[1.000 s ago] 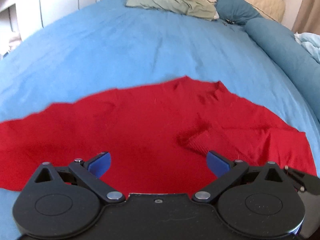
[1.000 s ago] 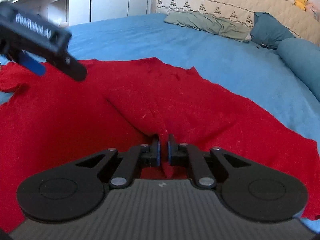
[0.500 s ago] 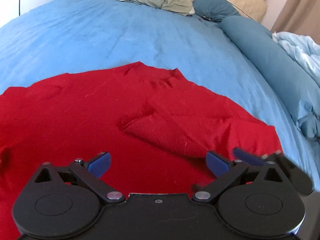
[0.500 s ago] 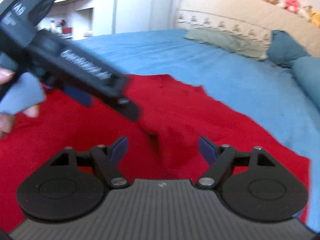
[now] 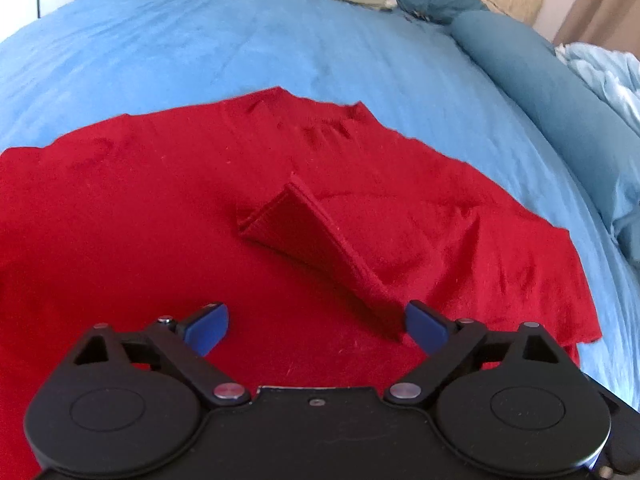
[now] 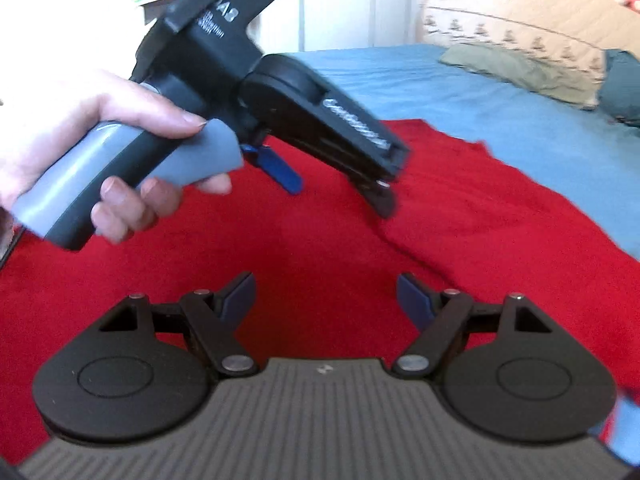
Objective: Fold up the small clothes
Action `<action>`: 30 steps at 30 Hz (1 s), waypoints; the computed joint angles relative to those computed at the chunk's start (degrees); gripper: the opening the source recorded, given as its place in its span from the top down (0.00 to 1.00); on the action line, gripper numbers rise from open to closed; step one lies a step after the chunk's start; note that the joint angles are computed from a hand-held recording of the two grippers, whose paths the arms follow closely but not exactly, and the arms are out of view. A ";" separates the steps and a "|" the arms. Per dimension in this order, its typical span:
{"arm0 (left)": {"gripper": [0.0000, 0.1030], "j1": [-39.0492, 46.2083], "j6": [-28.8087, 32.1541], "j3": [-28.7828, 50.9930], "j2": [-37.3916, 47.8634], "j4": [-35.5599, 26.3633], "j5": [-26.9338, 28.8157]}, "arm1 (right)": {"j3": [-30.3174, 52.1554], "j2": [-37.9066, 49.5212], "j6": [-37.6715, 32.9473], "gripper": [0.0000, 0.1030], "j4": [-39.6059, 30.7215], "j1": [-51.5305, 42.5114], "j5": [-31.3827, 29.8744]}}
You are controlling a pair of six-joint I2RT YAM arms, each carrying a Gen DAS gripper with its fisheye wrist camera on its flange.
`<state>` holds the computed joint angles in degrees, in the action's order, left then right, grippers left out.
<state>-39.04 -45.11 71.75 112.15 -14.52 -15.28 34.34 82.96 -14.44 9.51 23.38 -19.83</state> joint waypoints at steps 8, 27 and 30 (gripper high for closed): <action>0.61 0.28 -8.22 5.41 4.01 -0.65 -3.82 | -9.23 -16.31 7.77 0.06 -3.38 -6.22 9.44; 0.95 9.98 6.36 -20.26 -16.85 22.09 -13.16 | 5.15 7.75 23.24 0.05 -1.38 -0.40 42.95; 0.95 11.59 3.70 -25.59 -17.56 25.54 -11.02 | 7.47 9.57 23.26 0.04 -2.35 -3.16 44.60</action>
<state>-27.46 -41.41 46.17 94.59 11.02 -26.30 41.81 92.53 8.83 7.16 20.21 24.77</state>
